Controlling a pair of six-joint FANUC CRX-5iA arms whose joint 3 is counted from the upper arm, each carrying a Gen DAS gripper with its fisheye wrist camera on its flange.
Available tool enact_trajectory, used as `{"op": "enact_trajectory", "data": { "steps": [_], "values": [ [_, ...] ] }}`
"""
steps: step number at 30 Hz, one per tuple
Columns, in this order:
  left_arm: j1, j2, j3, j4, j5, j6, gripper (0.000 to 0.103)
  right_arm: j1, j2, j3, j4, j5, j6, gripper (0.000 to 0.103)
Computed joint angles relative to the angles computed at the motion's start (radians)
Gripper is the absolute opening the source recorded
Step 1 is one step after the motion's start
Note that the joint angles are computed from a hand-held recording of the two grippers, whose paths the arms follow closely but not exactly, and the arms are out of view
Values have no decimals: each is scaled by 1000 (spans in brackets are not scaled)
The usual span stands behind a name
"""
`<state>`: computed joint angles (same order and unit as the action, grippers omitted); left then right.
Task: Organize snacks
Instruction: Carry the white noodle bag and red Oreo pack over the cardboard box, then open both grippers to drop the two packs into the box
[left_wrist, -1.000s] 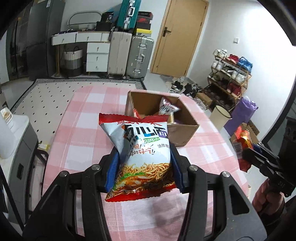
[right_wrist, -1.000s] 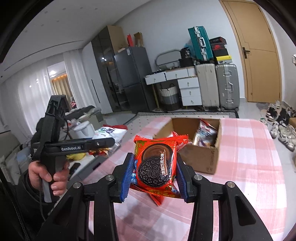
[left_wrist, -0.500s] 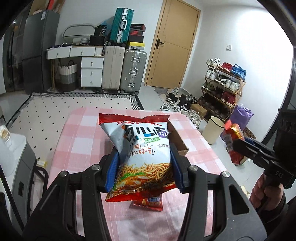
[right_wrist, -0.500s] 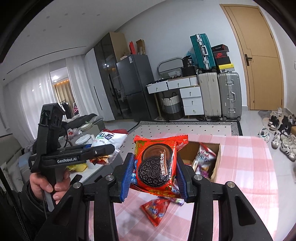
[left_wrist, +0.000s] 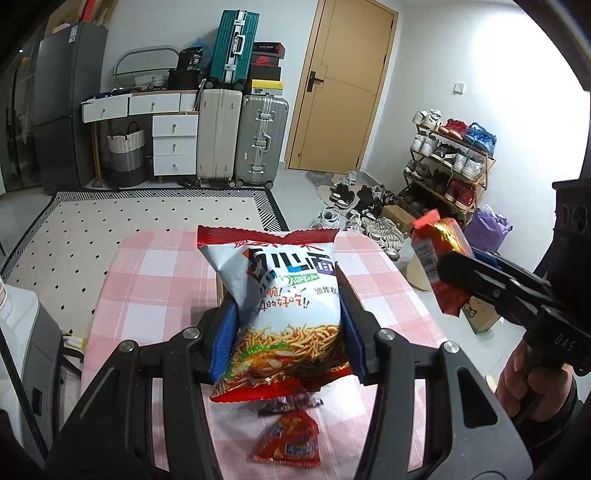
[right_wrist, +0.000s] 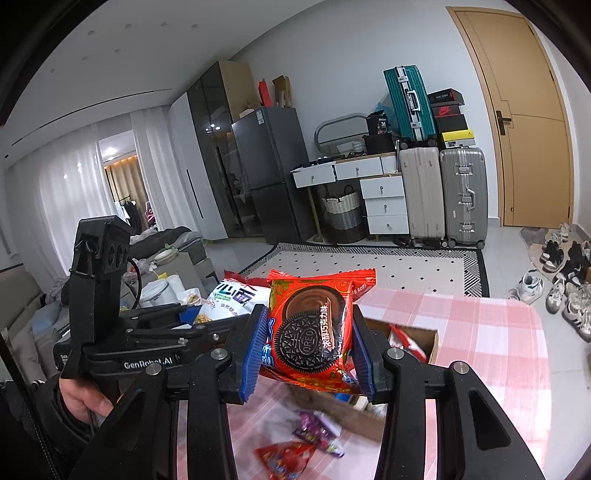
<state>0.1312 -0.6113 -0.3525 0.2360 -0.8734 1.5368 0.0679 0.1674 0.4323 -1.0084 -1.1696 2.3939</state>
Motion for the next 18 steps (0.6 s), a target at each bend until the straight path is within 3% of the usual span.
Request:
{"op": "enact_trajectory", "data": {
  "steps": [8, 18],
  "values": [
    [-26, 204, 113, -78, 38, 23, 47, 49, 121, 139, 56, 21, -55, 43],
    [-10, 410, 167, -71, 93, -7, 47, 99, 284, 281, 131, 16, -131, 43]
  ]
}}
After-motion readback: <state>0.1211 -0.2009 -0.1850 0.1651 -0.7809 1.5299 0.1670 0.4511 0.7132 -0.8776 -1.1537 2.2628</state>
